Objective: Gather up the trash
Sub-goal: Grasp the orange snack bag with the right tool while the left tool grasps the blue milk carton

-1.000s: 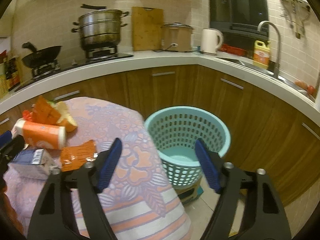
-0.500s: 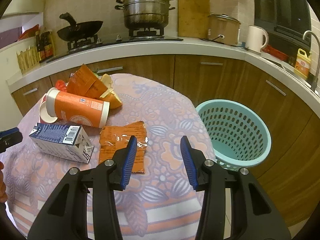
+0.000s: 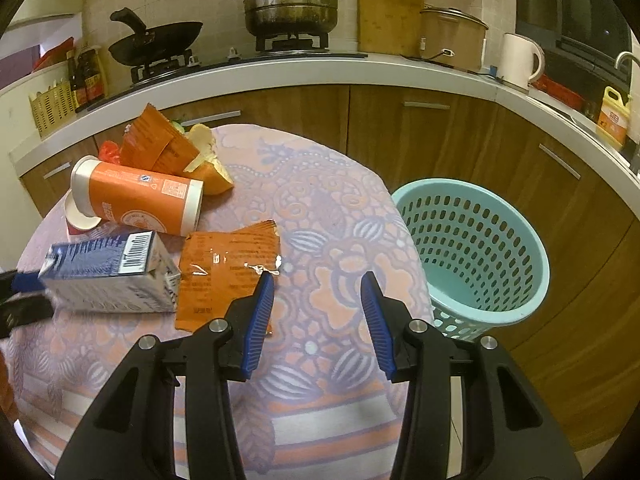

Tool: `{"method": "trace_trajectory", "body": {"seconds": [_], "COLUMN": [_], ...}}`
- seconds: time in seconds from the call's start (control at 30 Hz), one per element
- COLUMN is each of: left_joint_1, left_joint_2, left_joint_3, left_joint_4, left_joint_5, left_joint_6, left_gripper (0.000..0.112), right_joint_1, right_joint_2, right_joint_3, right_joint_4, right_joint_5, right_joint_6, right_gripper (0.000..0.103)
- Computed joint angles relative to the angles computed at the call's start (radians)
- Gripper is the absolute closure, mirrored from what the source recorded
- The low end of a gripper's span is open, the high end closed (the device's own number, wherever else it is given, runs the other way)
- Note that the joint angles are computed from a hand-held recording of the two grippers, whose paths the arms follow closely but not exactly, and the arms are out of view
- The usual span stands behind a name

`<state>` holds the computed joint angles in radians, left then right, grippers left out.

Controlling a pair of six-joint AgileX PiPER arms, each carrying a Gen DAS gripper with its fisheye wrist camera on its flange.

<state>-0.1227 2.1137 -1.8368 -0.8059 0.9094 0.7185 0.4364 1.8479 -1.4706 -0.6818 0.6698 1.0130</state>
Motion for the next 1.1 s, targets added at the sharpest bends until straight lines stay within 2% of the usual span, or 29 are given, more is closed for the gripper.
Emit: {"method": "trace_trajectory", "body": {"seconds": [0.1, 0.13, 0.17, 0.2, 0.27, 0.3, 0.43, 0.53, 0.6, 0.63, 0.67, 0.73, 0.77, 0.87, 0.97, 1.1], "left_joint_1": [0.003, -0.007, -0.012, -0.028, -0.061, -0.077, -0.118, -0.163, -0.191, -0.193, -0.195, -0.206, -0.203, -0.179, -0.153, -0.130], "left_joint_2": [-0.062, -0.082, -0.097, -0.128, -0.137, -0.115, 0.026, 0.137, 0.197, 0.203, 0.186, 0.121, 0.086, 0.000, -0.048, -0.063], "left_joint_3": [0.102, 0.124, 0.146, 0.196, 0.203, 0.159, -0.090, -0.291, -0.394, -0.399, -0.365, -0.250, -0.189, -0.042, 0.026, 0.031], "left_joint_4": [-0.061, -0.041, -0.017, 0.015, 0.140, 0.227, 0.352, 0.435, 0.498, 0.494, 0.486, 0.529, 0.521, 0.467, 0.432, 0.405], "left_joint_5": [0.023, 0.000, -0.036, -0.112, -0.217, -0.229, -0.090, 0.028, 0.101, 0.103, 0.079, 0.002, -0.029, -0.092, -0.128, -0.127], "left_joint_6": [0.098, 0.094, 0.089, 0.081, -0.009, -0.080, -0.187, -0.256, -0.317, -0.321, -0.320, -0.349, -0.345, -0.319, -0.305, -0.295], "left_gripper": [0.031, 0.031, 0.029, 0.029, 0.025, 0.024, 0.024, 0.030, 0.057, 0.062, 0.075, 0.076, 0.076, 0.076, 0.076, 0.076], "right_joint_1": [-0.006, -0.007, -0.011, -0.013, -0.020, -0.020, -0.046, -0.064, -0.086, -0.103, -0.110, -0.117, -0.118, -0.112, -0.095, -0.070], "right_joint_2": [-0.001, 0.000, 0.000, 0.001, -0.001, -0.003, -0.012, 0.005, 0.019, 0.027, 0.031, 0.050, 0.062, 0.113, 0.205, 0.338], "right_joint_3": [0.009, 0.006, 0.006, 0.004, 0.004, 0.005, 0.015, 0.000, -0.015, -0.025, -0.031, -0.063, -0.082, -0.164, -0.303, -0.500], "right_joint_4": [0.010, 0.017, 0.029, 0.039, 0.065, 0.067, 0.150, 0.180, 0.265, 0.332, 0.360, 0.405, 0.428, 0.498, 0.540, 0.523], "right_joint_5": [-0.024, -0.026, -0.032, -0.035, -0.048, -0.050, -0.117, -0.133, -0.140, -0.145, -0.144, -0.129, -0.121, -0.085, 0.010, 0.159], "right_joint_6": [-0.020, -0.028, -0.042, -0.053, -0.085, -0.090, -0.191, -0.241, -0.317, -0.373, -0.395, -0.448, -0.478, -0.558, -0.603, -0.579], "right_gripper": [0.061, 0.061, 0.061, 0.061, 0.061, 0.061, 0.041, 0.038, 0.036, 0.035, 0.034, 0.028, 0.021, 0.011, 0.008, 0.009]}}
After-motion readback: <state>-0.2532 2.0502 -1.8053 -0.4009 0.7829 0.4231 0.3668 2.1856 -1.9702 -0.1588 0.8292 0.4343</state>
